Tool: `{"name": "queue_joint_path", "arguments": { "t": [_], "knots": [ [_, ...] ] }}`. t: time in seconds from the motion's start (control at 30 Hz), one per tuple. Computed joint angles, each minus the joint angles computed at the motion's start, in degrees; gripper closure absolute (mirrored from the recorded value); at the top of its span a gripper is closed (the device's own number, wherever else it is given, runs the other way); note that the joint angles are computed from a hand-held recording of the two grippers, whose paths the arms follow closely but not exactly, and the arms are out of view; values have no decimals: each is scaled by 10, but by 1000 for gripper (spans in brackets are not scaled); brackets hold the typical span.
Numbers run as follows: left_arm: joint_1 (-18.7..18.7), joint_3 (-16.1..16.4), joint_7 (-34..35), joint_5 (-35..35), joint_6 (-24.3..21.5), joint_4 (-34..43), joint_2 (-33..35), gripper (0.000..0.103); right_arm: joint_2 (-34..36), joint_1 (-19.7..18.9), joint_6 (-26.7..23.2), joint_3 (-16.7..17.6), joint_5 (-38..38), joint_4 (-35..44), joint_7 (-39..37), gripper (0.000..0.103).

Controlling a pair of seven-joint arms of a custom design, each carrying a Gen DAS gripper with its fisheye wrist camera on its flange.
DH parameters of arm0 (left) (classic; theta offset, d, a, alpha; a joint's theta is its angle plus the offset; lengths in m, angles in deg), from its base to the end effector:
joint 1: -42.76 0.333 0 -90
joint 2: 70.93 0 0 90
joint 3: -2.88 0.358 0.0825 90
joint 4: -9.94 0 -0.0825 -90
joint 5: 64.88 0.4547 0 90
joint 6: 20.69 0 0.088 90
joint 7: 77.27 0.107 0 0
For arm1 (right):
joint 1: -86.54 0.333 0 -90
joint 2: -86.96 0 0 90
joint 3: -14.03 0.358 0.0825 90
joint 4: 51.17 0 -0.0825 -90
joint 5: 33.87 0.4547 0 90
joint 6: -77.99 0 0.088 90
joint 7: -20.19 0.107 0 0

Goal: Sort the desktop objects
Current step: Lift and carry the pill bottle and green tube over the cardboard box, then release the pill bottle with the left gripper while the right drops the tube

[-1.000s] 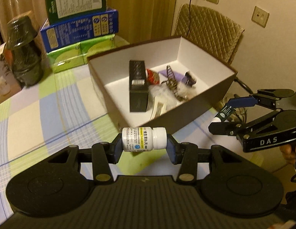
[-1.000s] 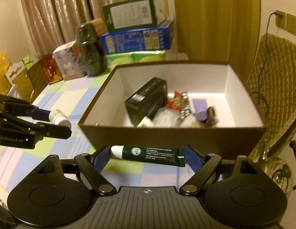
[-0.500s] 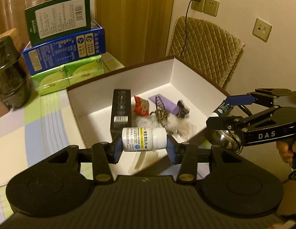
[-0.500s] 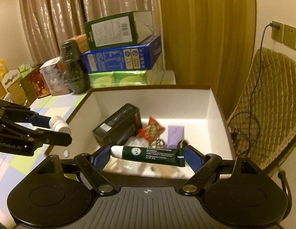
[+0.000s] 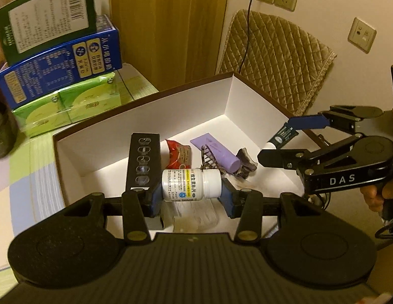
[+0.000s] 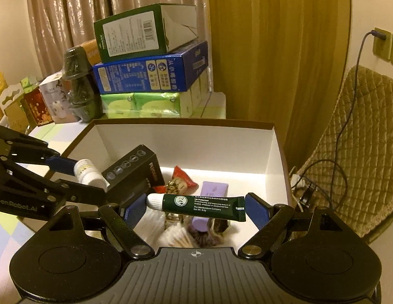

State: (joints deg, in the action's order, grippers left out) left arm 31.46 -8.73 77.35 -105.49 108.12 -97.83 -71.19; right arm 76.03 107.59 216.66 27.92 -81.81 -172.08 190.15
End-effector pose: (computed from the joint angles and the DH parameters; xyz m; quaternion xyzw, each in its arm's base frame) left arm 0.6028 -0.2749 0.5719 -0.1835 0.9181 -0.3497 0.0332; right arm 0.4883 0.3470 0.5688 -0.5515 0.7225 -0.3001 0.2894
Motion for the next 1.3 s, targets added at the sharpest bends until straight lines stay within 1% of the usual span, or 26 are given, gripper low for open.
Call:
{"name": "queue_joint_path", "arguments": {
  "t": [0.3, 0.87, 0.97, 1.07, 1.1, 1.2, 1.3],
  "knots": [
    [-9, -18, -37, 45, 13, 30, 41, 61, 3, -9, 18, -12, 16, -8, -22, 22],
    [-14, -36, -81, 99, 26, 60, 83, 61, 14, -18, 35, -20, 29, -4, -51, 22],
    [-14, -38, -86, 104, 35, 62, 87, 61, 16, -18, 36, -21, 31, -3, -53, 22],
    [-12, -40, -88, 102, 33, 67, 91, 59, 16, -18, 36, -22, 35, -2, -57, 22],
    [-11, -40, -88, 102, 33, 67, 91, 57, 17, -18, 37, -22, 37, -2, -59, 22],
    [-9, -40, -87, 103, 30, 68, 91, 56, 16, -17, 37, -22, 42, -3, -63, 22],
    [-7, -39, -92, 106, 24, 70, 90, 53, 15, -14, 41, -23, 53, -4, -72, 22]
  ]
}}
